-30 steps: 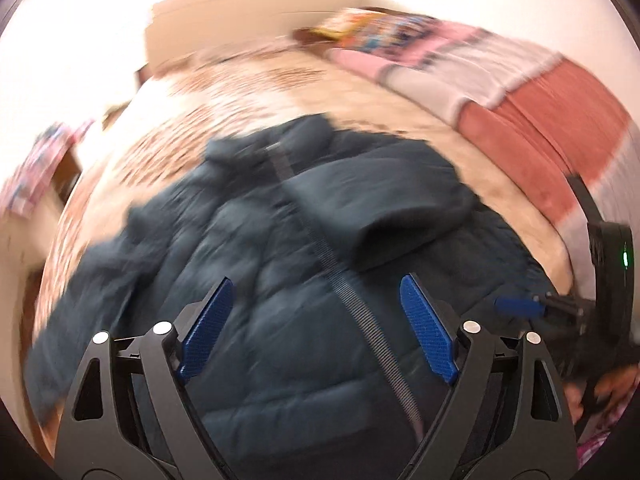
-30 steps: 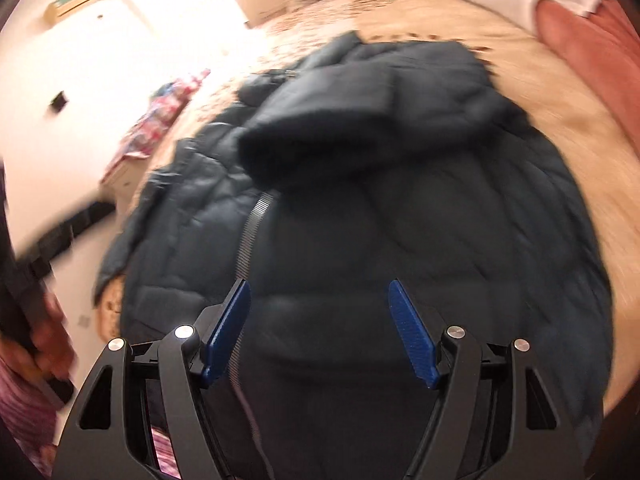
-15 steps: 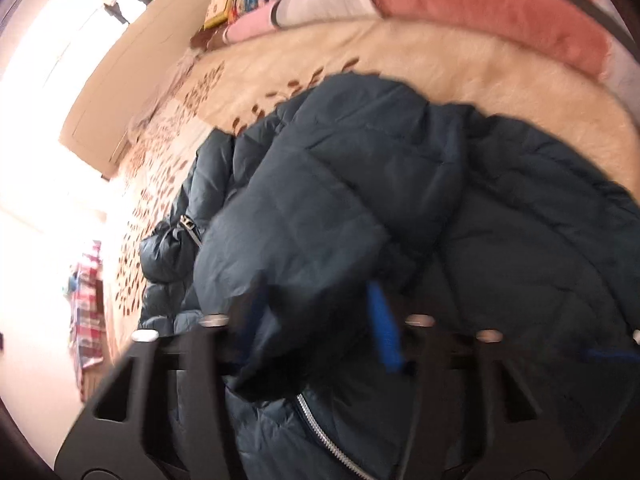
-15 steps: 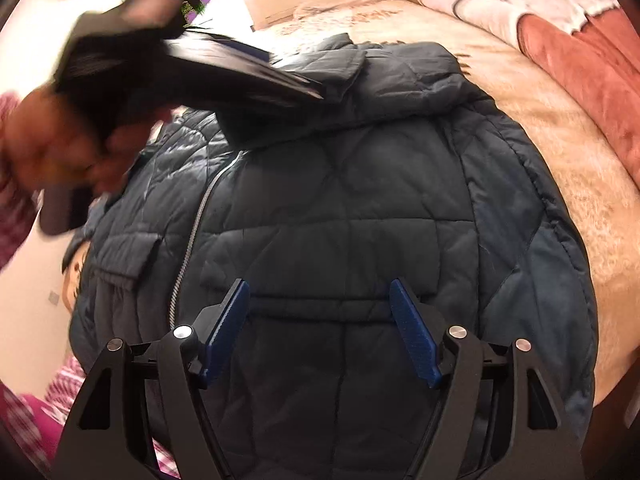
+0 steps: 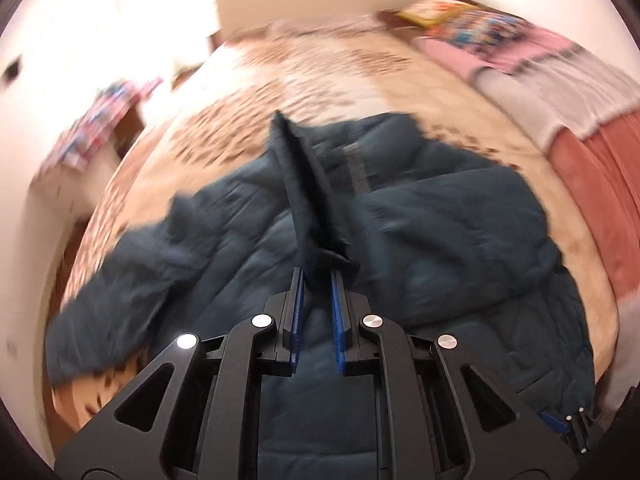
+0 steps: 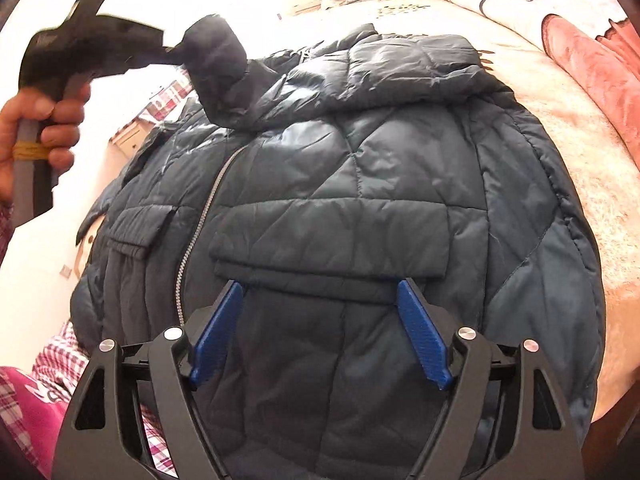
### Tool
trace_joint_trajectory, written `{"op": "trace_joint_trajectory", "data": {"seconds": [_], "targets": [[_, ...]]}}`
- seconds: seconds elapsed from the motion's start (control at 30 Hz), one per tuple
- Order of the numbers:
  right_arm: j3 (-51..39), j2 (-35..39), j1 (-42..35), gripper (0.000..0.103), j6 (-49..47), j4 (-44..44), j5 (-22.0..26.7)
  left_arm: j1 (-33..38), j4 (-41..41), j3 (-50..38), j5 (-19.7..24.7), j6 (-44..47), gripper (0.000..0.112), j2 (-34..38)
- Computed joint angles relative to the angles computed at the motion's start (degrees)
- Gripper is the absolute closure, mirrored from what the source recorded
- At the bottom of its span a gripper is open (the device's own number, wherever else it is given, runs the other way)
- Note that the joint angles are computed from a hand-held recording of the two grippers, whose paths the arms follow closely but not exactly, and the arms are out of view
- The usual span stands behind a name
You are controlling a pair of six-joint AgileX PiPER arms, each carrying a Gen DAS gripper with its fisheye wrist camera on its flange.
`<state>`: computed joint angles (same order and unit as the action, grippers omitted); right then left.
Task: Fold large clothes
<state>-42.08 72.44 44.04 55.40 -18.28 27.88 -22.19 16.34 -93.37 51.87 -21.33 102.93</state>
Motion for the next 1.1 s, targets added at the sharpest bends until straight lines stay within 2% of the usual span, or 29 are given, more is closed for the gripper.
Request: {"op": "trace_joint_trajectory", "data": {"seconds": [0.03, 0.1, 0.2, 0.27, 0.43, 0.47, 0.5, 0.6, 0.7, 0.8, 0.87, 1.1], "targets": [[0.0, 0.1, 0.0, 0.024, -0.2, 0.1, 0.1, 2.6, -1.5, 1.8, -0.2, -0.3, 0.099, -0.5], [-0.5, 0.5, 0.1, 0.024, -0.5, 0.2, 0.7, 6.7, -4.7, 3.9, -0.2, 0.0, 0.086, -0.4], [-1.8, 1.6, 1.3, 0.022, 1.3, -1.2, 2.5, 9.4, -4.8, 7.9, -1.3, -1.5, 0.068, -1.9], [-2.7, 2.5, 2.1, 0.020, 2.6, -2.1, 3.7, 10.4, -4.1, 11.3, -3.2, -2.0, 0.063, -3.6], [-6.2, 5.8, 3.2, 0.014, 2.7, -1.4, 7.5, 13.0, -9.2, 16.6, -8.5, 4.3, 0.063, -7.4], [-7.5, 7.2, 2.7, 0.008, -0.2, 1.4, 8.3, 13.3, -9.7, 17.5, -9.3, 5.5, 0.063, -8.2], [-8.6, 8.3, 2.7, 0.006, -1.2, 2.3, 9.5, 13.5, -10.3, 18.8, -10.6, 6.9, 0.062, -9.0], [-13.4, 12.7, 5.9, 0.006, 2.4, -2.2, 16.4, 14.4, -11.0, 23.0, -12.6, 10.0, 0.062, -12.6], [-15.3, 15.2, 8.2, 0.006, 5.1, -5.3, 19.8, 17.7, -13.5, 29.0, -15.2, 14.5, 0.060, -16.7], [-16.0, 16.2, 8.3, 0.005, 4.7, -5.5, 20.7, 24.5, -19.7, 34.2, -17.5, 20.8, 0.050, -19.9], [-15.8, 16.2, 8.1, 0.005, 5.0, -5.5, 20.6, 31.3, -27.1, 36.5, -18.2, 27.5, 0.046, -20.4], [-21.5, 20.7, 7.6, 0.005, 1.6, -3.4, 26.2, 50.4, -42.5, 35.2, -17.0, 41.1, 0.046, -14.3]]}}
